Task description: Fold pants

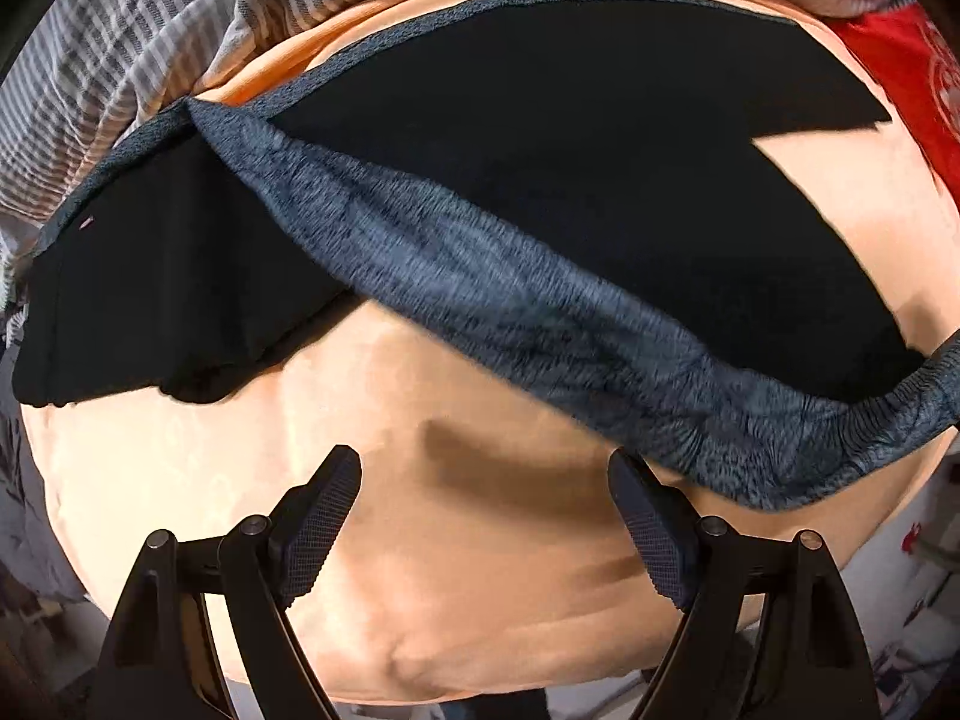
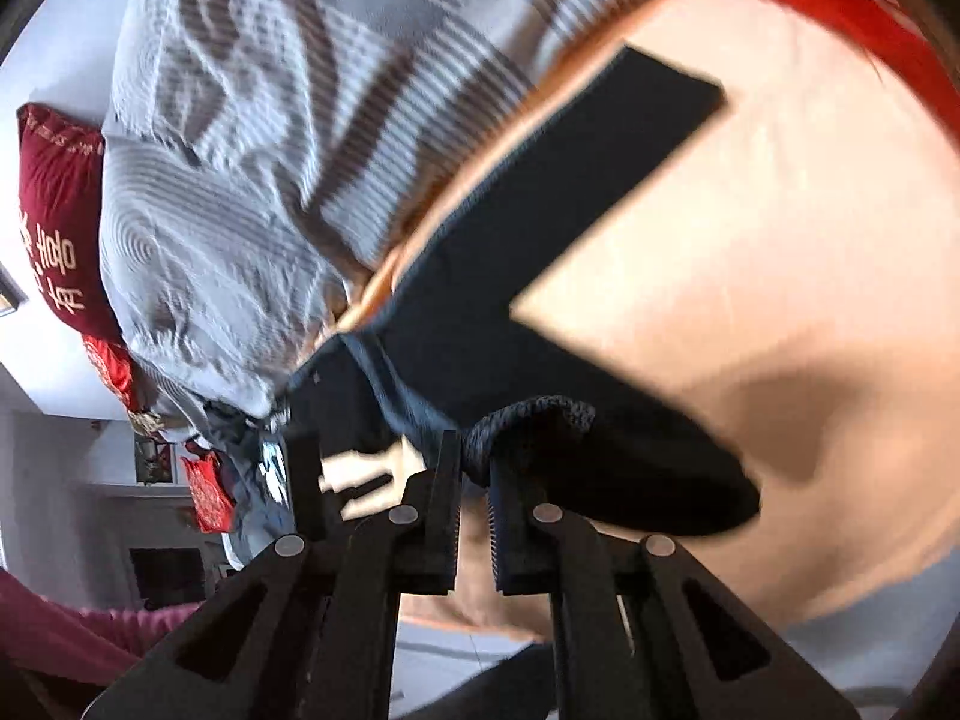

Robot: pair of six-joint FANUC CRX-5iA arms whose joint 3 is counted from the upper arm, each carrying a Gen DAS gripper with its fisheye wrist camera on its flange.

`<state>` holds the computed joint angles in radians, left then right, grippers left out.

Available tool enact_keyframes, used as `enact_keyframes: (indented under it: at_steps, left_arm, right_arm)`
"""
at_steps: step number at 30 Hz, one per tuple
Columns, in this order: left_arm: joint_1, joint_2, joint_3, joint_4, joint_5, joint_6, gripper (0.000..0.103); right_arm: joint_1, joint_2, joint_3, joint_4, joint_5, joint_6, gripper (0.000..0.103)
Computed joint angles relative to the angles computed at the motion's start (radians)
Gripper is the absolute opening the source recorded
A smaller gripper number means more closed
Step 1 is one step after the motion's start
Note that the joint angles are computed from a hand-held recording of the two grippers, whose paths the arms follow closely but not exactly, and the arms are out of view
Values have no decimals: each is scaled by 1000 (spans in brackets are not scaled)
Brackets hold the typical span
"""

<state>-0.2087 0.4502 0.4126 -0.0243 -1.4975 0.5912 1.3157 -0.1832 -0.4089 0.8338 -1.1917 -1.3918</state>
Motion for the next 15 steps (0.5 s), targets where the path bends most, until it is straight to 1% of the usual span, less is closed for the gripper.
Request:
enact_keyframes:
  at_steps: [1,2,4,5,6,8,10,13,14,15]
  left_arm:
    - [-3,6,6,5,2,11,86]
    - [-7,10,12,11,-1,25,86]
    - [-20,30,38,0,-23,66,86]
    - [-24,40,51,-4,-34,85,86]
    - [-27,49,60,-6,-41,106,86]
    - [-29,57,75,-11,-47,124,86]
    - [-39,59,76,-19,-42,138,86]
    - [-47,57,74,-27,-40,152,86]
    - [-51,57,71,-32,-35,161,86]
    - [-25,22,31,-36,-32,143,86]
  right_arm:
    - [-20,-19,-8,-20,5,36,8]
    - [-30,-30,-9,-45,0,68,12]
    - [-50,-44,-22,-77,25,123,13]
    - [-47,-50,-18,-114,34,165,20]
    - [-58,-55,-21,-148,74,213,27]
    - [-66,-58,-30,-181,139,265,30]
    - [-86,-59,-37,-194,196,317,30]
    - [-95,-71,-71,-161,252,290,30]
    - [-102,-75,-80,-155,268,285,29]
    - [-109,-79,-88,-157,289,284,14]
